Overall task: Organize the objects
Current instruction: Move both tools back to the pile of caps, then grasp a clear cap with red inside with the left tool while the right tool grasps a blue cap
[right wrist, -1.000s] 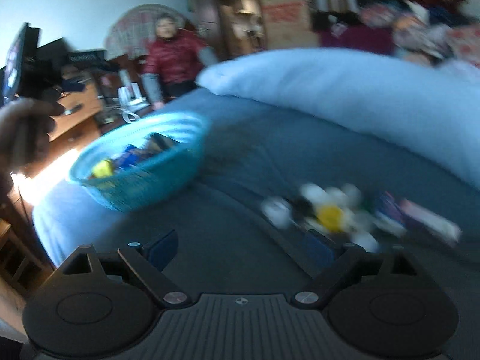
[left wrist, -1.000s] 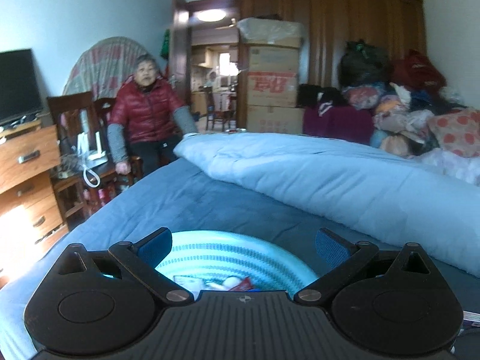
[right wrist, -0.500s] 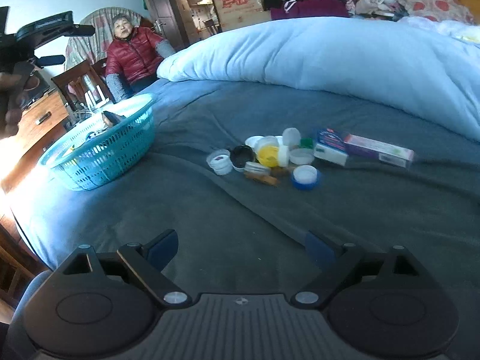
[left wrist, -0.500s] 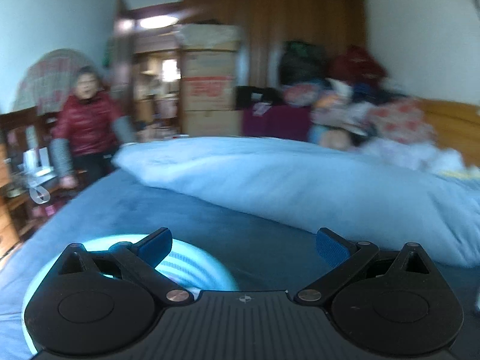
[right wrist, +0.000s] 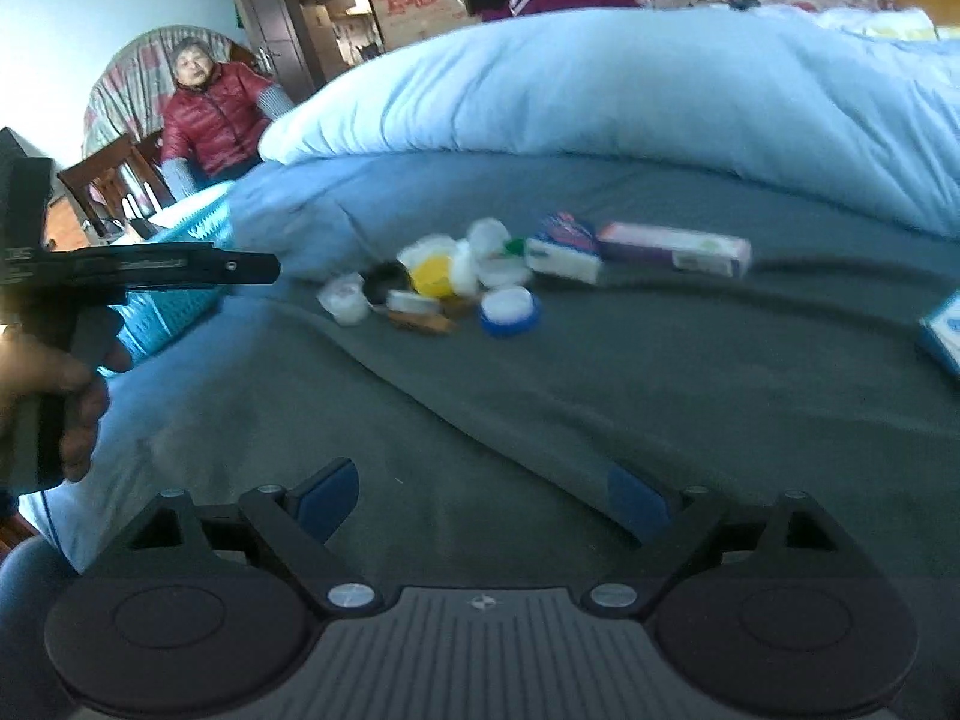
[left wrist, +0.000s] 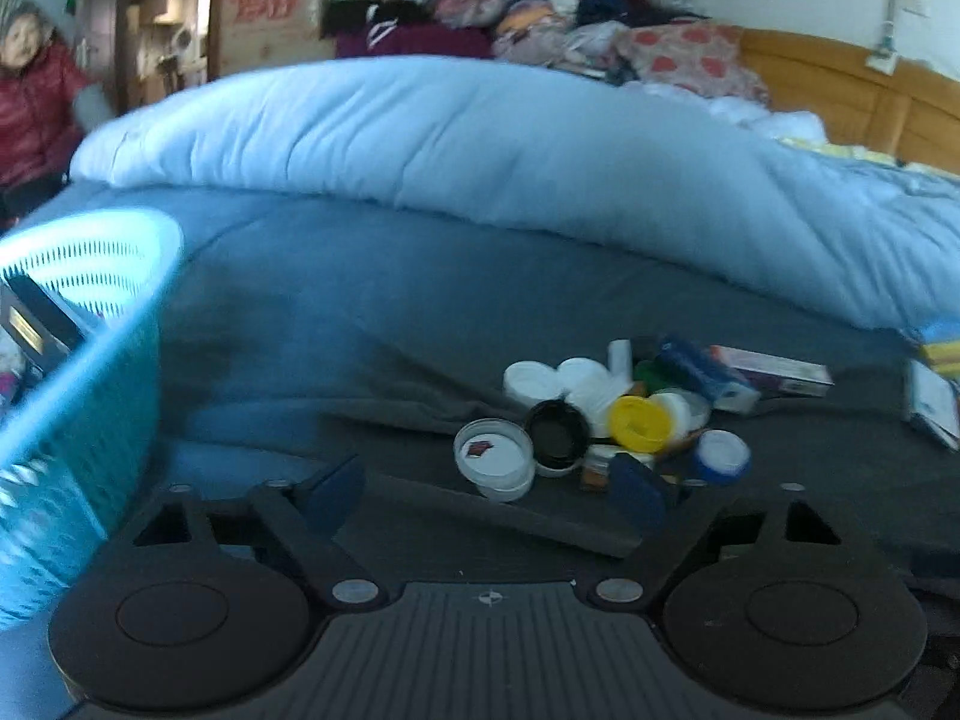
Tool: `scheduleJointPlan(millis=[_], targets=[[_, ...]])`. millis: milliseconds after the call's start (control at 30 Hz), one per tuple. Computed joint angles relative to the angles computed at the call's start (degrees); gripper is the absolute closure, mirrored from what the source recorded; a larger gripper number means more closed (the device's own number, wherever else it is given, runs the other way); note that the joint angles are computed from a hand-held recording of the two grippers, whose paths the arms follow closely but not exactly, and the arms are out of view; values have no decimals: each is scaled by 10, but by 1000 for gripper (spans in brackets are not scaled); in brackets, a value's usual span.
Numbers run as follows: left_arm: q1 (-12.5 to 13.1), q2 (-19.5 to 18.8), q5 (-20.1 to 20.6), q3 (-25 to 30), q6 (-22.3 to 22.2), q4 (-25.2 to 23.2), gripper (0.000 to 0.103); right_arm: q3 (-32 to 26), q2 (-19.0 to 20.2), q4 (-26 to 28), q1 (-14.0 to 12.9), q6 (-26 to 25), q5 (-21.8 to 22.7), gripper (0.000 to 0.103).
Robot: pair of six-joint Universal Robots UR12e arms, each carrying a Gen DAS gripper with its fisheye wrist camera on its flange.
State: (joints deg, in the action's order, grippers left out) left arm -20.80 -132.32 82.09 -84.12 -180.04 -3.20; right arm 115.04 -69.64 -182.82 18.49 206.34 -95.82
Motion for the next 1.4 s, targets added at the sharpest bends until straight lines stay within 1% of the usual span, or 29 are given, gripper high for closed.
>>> scheduleJointPlan(millis=[67,167,300,333,367,400,433,467,567,633,667,733,800,933,1000,1033,1100,1167,1200,1267,1300,1333,1400], targets=[[0,-19,-2,20,-1,10,22,-2,6,6,-4,8,5,12],[-2,-39,-6,40,-2,18,23,-7,14,4,-7,3,9,13],[-5,-56,-3,61,-6,-3,24,-12,25,-3,-10,4,12,13],[-4,-58,-2,65,-6,-8,28,-11,25,-6,-12,5,13,13],[-4,-62,-2,70,-8,-13,40,-12,27,-8,-12,7,13,13],[-5,-65,-1,75,-12,-17,47,-12,28,-9,-12,7,12,14],[-5,-66,2,76,-15,-21,58,-13,29,-10,-13,7,11,16],[-5,-67,7,78,-17,-27,62,-14,29,-10,-13,7,10,16],[-4,-63,10,69,-22,-15,63,-14,31,-15,-13,4,7,22],[-3,-53,9,54,-23,2,63,-15,33,-25,-12,2,3,31],[-2,-46,6,43,-22,11,63,-15,33,-30,-12,-1,1,33],[-2,-28,9,18,-13,29,63,-17,36,-46,-9,-11,-10,32],[-1,-8,9,-13,-6,43,62,-24,42,-54,-9,-31,-15,32],[1,13,12,-47,-5,48,62,-61,68,-58,-18,-65,-15,32],[2,19,9,-55,-13,41,62,-89,87,-48,-22,-77,-16,32],[3,21,10,-57,-15,40,62,-103,97,-41,-24,-80,-16,36],[3,23,10,-58,-17,41,62,-126,114,-34,-26,-86,-17,41],[2,22,9,-56,-14,38,62,-148,126,5,-32,-87,7,39],[2,22,9,-56,-13,39,62,-153,130,10,-32,-92,11,39],[2,22,4,-54,-14,37,62,-159,139,3,-28,-116,-3,40],[1,21,4,-52,-15,37,62,-159,140,-1,-26,-117,-10,52],[1,21,4,-52,-15,36,62,-159,141,-5,-26,-116,-12,61],[0,21,3,-51,-13,38,62,-157,138,-8,-25,-117,-12,61]])
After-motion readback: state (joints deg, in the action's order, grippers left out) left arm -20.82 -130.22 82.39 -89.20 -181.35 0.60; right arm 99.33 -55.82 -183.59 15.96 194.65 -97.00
